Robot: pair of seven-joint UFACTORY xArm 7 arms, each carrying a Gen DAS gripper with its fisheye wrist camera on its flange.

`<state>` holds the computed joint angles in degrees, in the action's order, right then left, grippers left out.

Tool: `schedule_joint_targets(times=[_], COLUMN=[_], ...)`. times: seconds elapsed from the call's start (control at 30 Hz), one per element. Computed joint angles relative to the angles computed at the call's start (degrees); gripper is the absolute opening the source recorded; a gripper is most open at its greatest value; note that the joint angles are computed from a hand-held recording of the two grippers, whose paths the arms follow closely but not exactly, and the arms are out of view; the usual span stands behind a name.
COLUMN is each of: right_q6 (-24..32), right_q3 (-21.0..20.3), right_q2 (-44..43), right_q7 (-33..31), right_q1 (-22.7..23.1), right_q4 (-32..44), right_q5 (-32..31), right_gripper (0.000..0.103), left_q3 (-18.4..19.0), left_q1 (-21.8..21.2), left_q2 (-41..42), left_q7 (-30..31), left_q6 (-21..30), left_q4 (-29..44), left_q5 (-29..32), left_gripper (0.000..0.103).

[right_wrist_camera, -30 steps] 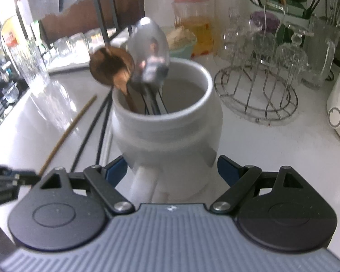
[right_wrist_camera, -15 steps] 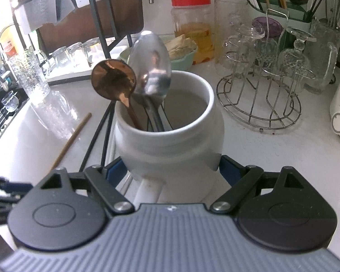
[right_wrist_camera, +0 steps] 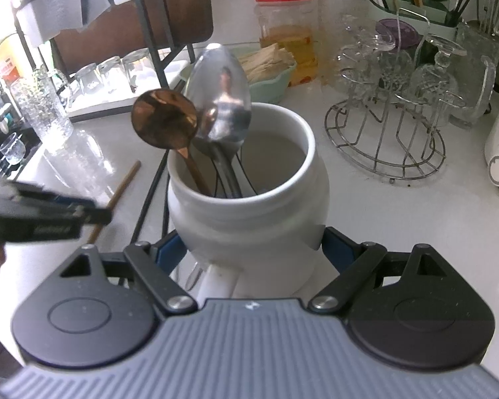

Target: Organize utensils

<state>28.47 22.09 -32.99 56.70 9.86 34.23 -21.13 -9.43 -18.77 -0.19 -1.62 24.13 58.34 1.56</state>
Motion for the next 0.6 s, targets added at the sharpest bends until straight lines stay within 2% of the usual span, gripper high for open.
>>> schedule_joint_targets(times=[0.23, 0.33, 0.5, 0.53, 0.6], right_q6=[1.87, 2.3, 2.94, 2.79, 2.38], right_q3=[1.47, 1.89, 1.57, 1.36, 0.72], right_q2=[0.48, 0.52, 1.09, 1.13, 1.3], right_q7=[2.76, 4.18, 4.91, 4.79, 4.03], right_q1=[-0.31, -0.4, 0.05, 0.24, 0.72], right_q4=[1.16, 1.32, 1.89, 1.83, 1.75], right_q5=[-0.64, -1.3, -2.0, -2.1, -2.1], right_gripper=[0.09, 0.09, 0.09, 0.09, 0.09], left_q3=[0.42, 0.24, 0.77, 0.89, 0.48], left_q1=[-0.47, -0.22, -0.84, -0.97, -0.47], left_q2=[6.61, 8.26, 10.2, 10.46, 10.49], left_q7=[-0.3, 1.07, -0.26, -0.76, 0.41], left_q6=[0.82, 1.62, 3.82, 4.48, 4.7], left_q4=[7.11, 9.24, 12.28, 12.88, 13.0], left_q5=[2.5, 0.71, 1.75, 2.0, 0.29], left_gripper=[0.027, 0.026, 0.025, 0.024, 0.013])
